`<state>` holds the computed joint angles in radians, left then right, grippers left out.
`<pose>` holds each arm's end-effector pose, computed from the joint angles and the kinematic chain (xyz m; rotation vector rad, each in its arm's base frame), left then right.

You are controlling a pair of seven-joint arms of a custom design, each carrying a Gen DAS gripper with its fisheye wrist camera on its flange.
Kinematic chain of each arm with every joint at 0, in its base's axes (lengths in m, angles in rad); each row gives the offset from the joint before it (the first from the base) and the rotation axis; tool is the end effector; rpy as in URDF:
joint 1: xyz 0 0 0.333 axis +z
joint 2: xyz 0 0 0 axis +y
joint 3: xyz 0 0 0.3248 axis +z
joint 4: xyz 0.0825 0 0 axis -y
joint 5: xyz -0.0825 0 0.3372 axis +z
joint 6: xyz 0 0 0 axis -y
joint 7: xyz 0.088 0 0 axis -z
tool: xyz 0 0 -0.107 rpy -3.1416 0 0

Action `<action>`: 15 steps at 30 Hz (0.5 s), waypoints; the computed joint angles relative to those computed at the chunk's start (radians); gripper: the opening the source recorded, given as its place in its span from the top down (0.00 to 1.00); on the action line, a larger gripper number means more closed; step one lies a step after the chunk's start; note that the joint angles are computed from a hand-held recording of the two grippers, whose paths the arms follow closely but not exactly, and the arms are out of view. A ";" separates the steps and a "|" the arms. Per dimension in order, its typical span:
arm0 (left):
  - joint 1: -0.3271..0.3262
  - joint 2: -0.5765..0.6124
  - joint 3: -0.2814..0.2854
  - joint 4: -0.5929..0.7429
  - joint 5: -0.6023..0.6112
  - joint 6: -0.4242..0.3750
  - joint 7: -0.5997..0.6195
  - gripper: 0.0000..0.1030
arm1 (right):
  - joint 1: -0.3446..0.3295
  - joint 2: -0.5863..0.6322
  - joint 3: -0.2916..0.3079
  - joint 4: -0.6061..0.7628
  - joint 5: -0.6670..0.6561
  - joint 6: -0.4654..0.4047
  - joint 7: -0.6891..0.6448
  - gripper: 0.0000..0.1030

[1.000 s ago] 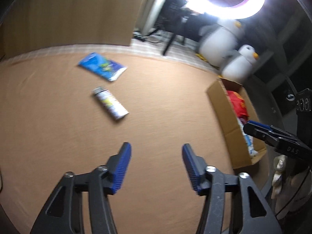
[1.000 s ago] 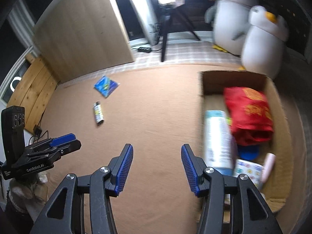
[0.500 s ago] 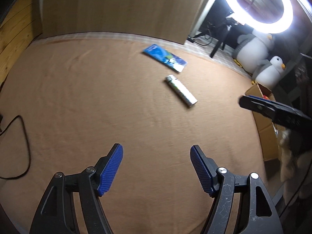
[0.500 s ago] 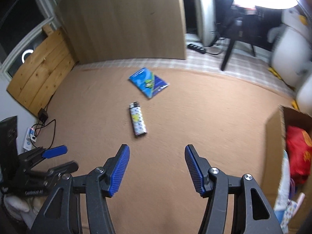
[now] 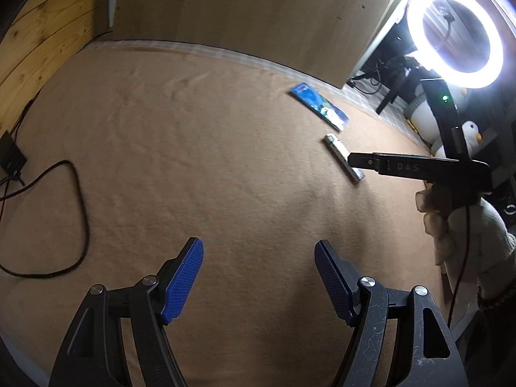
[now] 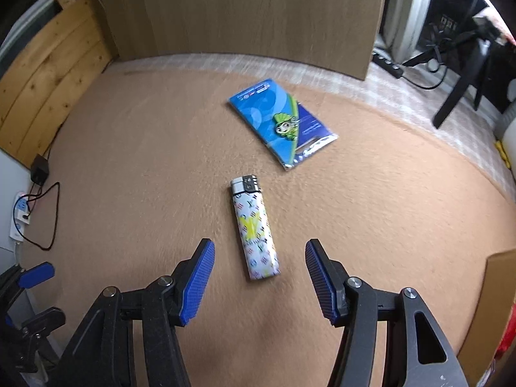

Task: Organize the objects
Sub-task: 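Move the right tool to the patterned lighter on the floor, then close the right gripper on the lighter and lift it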

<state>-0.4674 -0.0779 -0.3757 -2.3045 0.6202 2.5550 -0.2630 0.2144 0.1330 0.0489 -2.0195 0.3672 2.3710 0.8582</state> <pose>0.3187 -0.3741 0.4451 -2.4501 1.4227 -0.7161 0.5413 0.1491 0.4430 -2.5441 1.1256 -0.0397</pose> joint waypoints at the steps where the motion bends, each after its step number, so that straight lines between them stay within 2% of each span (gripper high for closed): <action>1: 0.000 -0.009 0.001 -0.012 -0.003 0.004 -0.007 0.27 | 0.004 0.005 0.001 0.001 -0.008 0.003 0.004 0.49; 10: 0.011 -0.058 -0.008 -0.070 -0.022 0.019 -0.026 0.27 | 0.028 0.060 0.003 0.036 -0.083 0.012 0.064 0.62; 14: 0.016 -0.067 -0.011 -0.083 -0.025 0.030 -0.031 0.27 | 0.031 0.066 0.003 0.039 -0.104 0.023 0.068 0.65; 15: 0.016 -0.071 -0.013 -0.086 -0.027 0.029 -0.033 0.27 | 0.031 0.067 0.003 0.039 -0.109 0.025 0.068 0.69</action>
<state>-0.4515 -0.1493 -0.3885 -2.3904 0.5935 2.5845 -0.2957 0.2455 0.1999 0.0521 -1.9808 0.2585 2.3963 0.9260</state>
